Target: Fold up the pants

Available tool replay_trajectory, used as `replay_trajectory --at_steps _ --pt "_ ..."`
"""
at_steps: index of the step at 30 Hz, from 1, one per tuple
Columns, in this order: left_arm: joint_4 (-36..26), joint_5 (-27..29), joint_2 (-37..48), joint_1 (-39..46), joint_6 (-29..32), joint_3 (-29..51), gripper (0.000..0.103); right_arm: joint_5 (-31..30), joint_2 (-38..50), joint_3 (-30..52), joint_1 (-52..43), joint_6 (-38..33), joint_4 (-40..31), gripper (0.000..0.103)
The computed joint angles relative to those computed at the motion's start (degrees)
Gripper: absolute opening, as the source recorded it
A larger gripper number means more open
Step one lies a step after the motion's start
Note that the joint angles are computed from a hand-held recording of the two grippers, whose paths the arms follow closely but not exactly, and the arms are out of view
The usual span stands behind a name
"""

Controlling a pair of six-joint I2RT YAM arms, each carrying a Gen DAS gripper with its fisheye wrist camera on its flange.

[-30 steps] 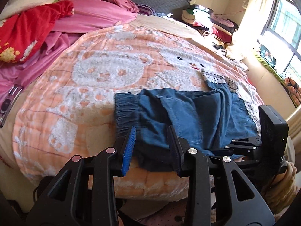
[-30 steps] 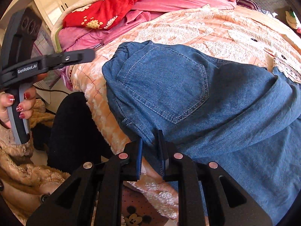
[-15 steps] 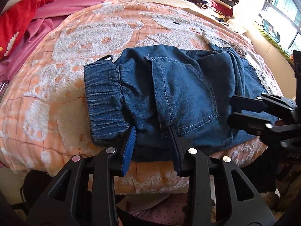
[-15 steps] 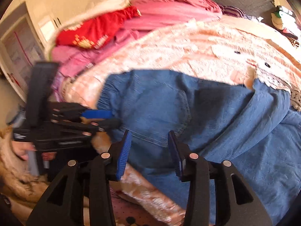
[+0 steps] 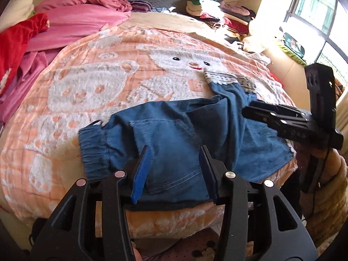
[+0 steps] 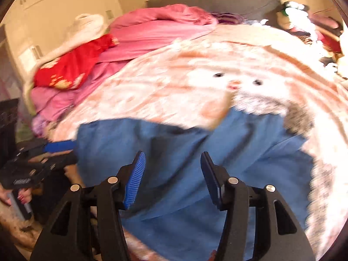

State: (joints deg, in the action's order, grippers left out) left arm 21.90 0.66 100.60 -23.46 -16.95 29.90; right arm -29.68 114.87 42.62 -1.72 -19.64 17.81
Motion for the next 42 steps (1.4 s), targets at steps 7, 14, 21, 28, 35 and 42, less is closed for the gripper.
replay_trajectory --at_steps 7,14,21,28,35,42 --pt "-1.24 5.50 13.60 -7.09 -1.63 14.08 0.038 7.48 11.48 21.70 -1.00 0.78 -11.00 0.058" --pt "-5.40 7.54 25.81 -9.75 -3.33 25.31 0.031 18.34 24.99 42.93 3.95 0.89 -21.36 0.061" --pt "-6.34 6.92 29.04 -10.61 -3.92 28.13 0.017 24.91 40.46 67.61 5.69 4.07 -34.55 0.058" --pt "-4.67 7.03 27.42 -9.99 -2.98 26.43 0.016 12.41 33.07 56.13 -0.65 6.66 -26.99 0.010" --pt "-1.39 4.64 25.81 -10.93 -1.25 23.50 0.014 -0.89 14.04 27.56 -13.75 11.15 -13.24 0.010" --pt "2.61 7.20 20.37 -9.83 3.34 16.33 0.002 -10.84 2.83 10.24 -29.46 8.08 -12.39 0.010"
